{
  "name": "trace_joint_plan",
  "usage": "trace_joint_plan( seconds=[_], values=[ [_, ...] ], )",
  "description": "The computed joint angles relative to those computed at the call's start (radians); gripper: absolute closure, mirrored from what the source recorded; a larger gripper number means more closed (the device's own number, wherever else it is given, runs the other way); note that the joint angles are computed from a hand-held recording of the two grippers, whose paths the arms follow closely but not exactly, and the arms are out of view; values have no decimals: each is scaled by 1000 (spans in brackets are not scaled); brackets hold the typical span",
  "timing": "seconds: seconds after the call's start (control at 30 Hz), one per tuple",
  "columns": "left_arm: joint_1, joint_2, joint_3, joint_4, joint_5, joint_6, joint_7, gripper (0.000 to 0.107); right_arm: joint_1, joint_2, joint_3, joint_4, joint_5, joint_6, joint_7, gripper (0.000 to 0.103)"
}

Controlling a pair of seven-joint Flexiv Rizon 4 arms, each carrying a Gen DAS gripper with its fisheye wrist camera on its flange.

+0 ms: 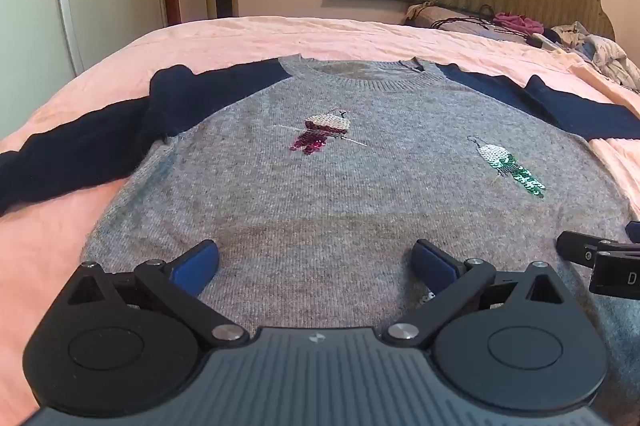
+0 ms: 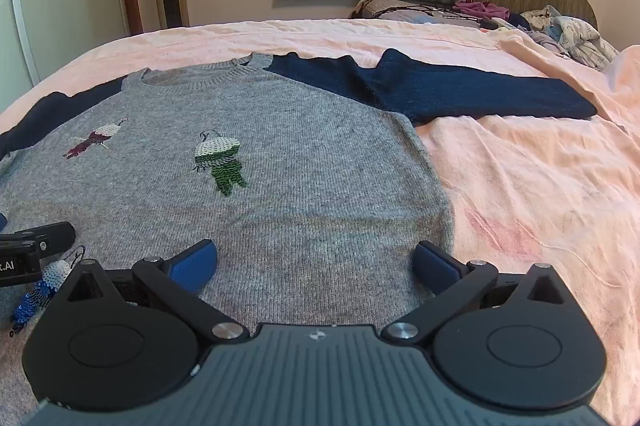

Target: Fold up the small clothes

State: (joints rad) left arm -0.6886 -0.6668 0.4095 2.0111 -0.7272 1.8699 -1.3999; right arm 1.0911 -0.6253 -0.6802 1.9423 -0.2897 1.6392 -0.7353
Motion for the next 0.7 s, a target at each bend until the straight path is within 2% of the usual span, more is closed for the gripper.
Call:
trace_joint_plan(
  seconds=[0.4, 0.67, 0.7],
  values=[
    [5, 2, -4, 1, 8, 2, -6, 4, 1, 0, -1, 1, 0, 0, 0, 0],
    [-35, -19, 36, -24, -3, -26, -19, 4, 3, -1, -3, 1, 4, 1, -2, 0],
    [-18, -9, 23, -11, 13, -15, -24, 4, 3, -1, -2, 1, 4, 2, -3, 0]
  ],
)
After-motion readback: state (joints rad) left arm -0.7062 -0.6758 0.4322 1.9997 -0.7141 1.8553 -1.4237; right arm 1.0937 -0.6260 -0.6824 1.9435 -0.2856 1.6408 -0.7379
